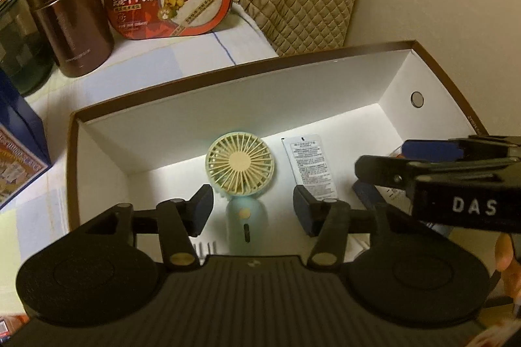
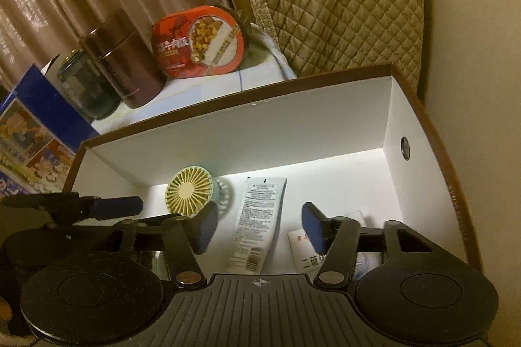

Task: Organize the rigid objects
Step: 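Open the left tool to release the mint fan inside the box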

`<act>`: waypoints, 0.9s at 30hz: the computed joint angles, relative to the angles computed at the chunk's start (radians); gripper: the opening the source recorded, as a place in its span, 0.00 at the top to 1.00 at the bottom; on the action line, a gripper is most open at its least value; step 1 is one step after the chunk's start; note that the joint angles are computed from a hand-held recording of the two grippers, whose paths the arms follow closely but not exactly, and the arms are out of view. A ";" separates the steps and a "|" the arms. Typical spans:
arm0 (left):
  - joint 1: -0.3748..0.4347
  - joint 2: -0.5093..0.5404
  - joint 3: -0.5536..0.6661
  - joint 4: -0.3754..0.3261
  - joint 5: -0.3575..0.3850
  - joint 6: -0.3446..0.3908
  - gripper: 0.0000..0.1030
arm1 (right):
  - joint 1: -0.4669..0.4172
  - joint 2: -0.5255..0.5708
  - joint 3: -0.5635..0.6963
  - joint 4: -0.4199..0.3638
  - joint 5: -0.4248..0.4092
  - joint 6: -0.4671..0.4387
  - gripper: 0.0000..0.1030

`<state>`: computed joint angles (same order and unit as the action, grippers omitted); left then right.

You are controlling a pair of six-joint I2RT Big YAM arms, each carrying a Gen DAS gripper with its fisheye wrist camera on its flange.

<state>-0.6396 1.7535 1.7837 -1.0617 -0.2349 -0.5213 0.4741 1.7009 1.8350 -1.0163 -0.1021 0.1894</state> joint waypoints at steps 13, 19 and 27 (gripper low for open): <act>-0.008 -0.067 -0.055 0.004 -0.018 -0.027 0.50 | 0.016 -0.052 -0.065 0.006 0.023 -0.045 0.35; -0.022 -0.084 -0.061 -0.007 -0.035 -0.037 0.50 | 0.025 -0.073 -0.073 0.006 0.031 -0.044 0.34; -0.043 -0.126 -0.080 -0.002 -0.062 -0.048 0.50 | 0.041 -0.121 -0.106 0.022 0.049 -0.035 0.34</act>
